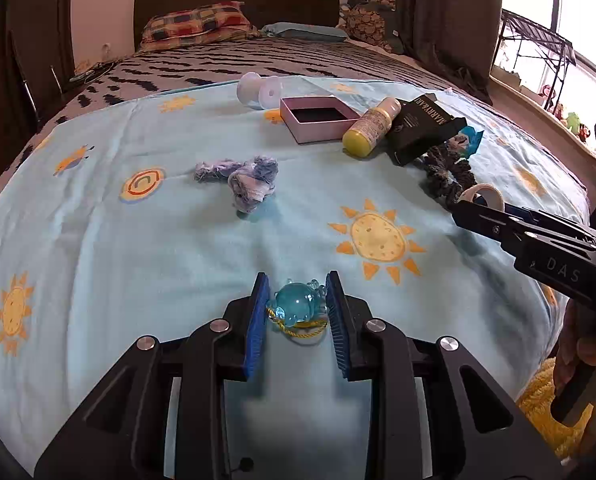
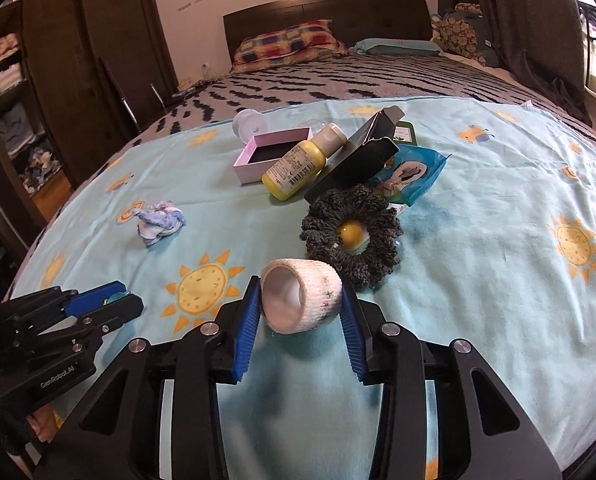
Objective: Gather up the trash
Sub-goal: 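Grasp the blue pacifier with the left gripper while the right grasps the white tape roll, then carry the pacifier and tape roll down to the black bin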
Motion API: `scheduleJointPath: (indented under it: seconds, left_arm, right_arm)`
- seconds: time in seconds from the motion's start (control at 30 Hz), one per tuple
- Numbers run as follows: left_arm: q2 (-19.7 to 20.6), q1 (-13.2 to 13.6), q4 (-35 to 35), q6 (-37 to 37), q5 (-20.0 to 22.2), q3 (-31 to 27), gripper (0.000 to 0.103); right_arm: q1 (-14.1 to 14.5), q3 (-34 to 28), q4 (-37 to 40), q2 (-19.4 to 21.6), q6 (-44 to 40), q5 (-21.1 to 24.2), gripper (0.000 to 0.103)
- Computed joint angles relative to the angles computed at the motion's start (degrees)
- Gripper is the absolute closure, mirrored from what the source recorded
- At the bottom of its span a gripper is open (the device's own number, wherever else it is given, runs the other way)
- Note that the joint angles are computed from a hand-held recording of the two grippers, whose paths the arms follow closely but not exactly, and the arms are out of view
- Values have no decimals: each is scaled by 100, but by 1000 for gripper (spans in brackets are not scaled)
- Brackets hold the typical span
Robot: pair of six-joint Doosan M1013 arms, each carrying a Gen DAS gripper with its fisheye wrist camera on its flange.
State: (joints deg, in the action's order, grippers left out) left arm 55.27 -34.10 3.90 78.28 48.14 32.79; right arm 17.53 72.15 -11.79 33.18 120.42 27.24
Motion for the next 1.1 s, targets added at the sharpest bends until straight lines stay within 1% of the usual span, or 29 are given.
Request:
scheduleJointPath:
  seconds: [0.1, 0.23, 0.37, 0.53, 0.67, 0.77, 0.9, 0.97, 1.1]
  left_arm:
    - [-208, -26, -27, 28, -169, 347, 76]
    - [-561, -97, 106, -13, -502, 917, 76]
    - [-905, -168, 208, -86, -803, 1445, 76]
    - [-1294, -241, 248, -196, -1146, 2034, 76]
    - [-1586, -293, 183, -204, -1406, 2502, 76]
    - [-1806, -337, 1, -52, -1572, 2878, 76]
    - [-1992, -392, -339, 280, -1641, 3258, 76]
    - [-2020, -414, -595, 534, -1564, 3356, 76]
    - [-1970, -454, -953, 891, -1275, 3459, 76]
  right_arm:
    - [27, 181, -99, -152, 113, -118, 64]
    - [86, 440, -222, -370, 170, -266, 64]
    - [183, 751, -627, -633, 459, -390, 64]
    - [286, 1151, -943, -949, 727, -527, 64]
    - [363, 1520, -1184, -1203, 1012, -599, 64]
    - [420, 1813, -1211, -1377, 1105, -610, 64]
    - [481, 2134, -1011, -1523, 1017, -510, 64]
    - [493, 2247, -832, -1552, 937, -468, 64]
    - [502, 2407, -222, -1543, 505, -391, 64]
